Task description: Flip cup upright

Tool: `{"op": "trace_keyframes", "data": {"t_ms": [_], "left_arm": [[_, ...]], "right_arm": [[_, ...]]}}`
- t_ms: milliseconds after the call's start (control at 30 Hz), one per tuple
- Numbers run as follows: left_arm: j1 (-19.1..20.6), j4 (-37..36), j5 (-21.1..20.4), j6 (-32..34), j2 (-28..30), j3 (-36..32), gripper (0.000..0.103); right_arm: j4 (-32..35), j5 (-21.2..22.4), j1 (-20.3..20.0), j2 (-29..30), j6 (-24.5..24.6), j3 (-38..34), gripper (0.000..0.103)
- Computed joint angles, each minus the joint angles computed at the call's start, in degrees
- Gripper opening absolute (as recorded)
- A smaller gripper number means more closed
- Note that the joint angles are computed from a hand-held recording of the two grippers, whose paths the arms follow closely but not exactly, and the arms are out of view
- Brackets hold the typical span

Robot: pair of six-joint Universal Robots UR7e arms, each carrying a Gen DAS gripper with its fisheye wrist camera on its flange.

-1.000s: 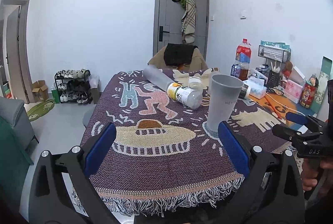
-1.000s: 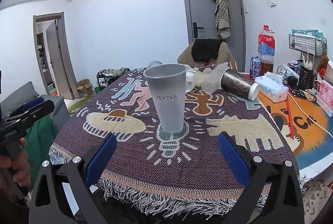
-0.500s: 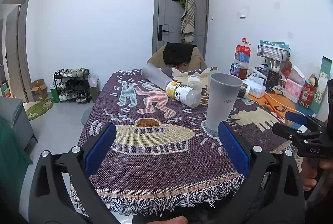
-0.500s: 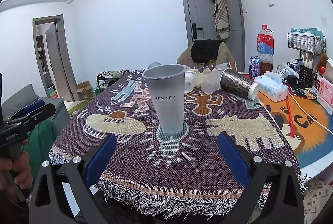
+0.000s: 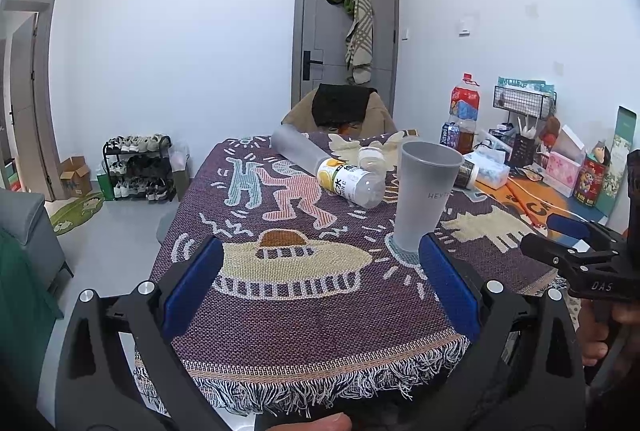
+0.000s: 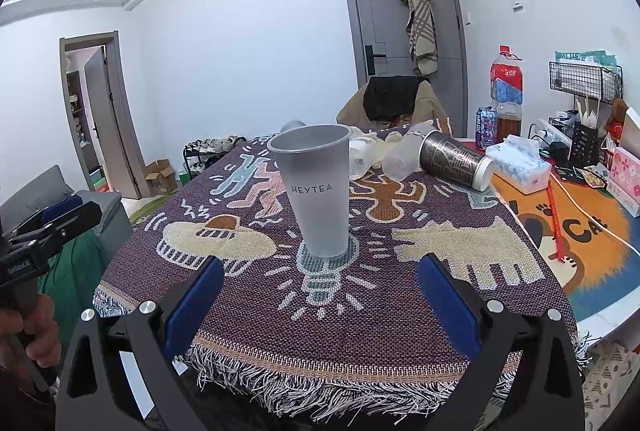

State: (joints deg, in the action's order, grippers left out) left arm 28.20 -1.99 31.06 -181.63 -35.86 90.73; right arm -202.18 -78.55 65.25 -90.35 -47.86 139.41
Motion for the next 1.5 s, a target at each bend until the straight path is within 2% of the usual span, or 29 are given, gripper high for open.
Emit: {"op": "trace_keyframes", "data": {"t_ms": [1500], "left_arm": [[-0.7,-2.3,-0.9,1.7,0.3,0.5,0.097]], "right_arm": [[0.3,-0.3,0.2,-0.1,-0.2,0.2,0.095]]}}
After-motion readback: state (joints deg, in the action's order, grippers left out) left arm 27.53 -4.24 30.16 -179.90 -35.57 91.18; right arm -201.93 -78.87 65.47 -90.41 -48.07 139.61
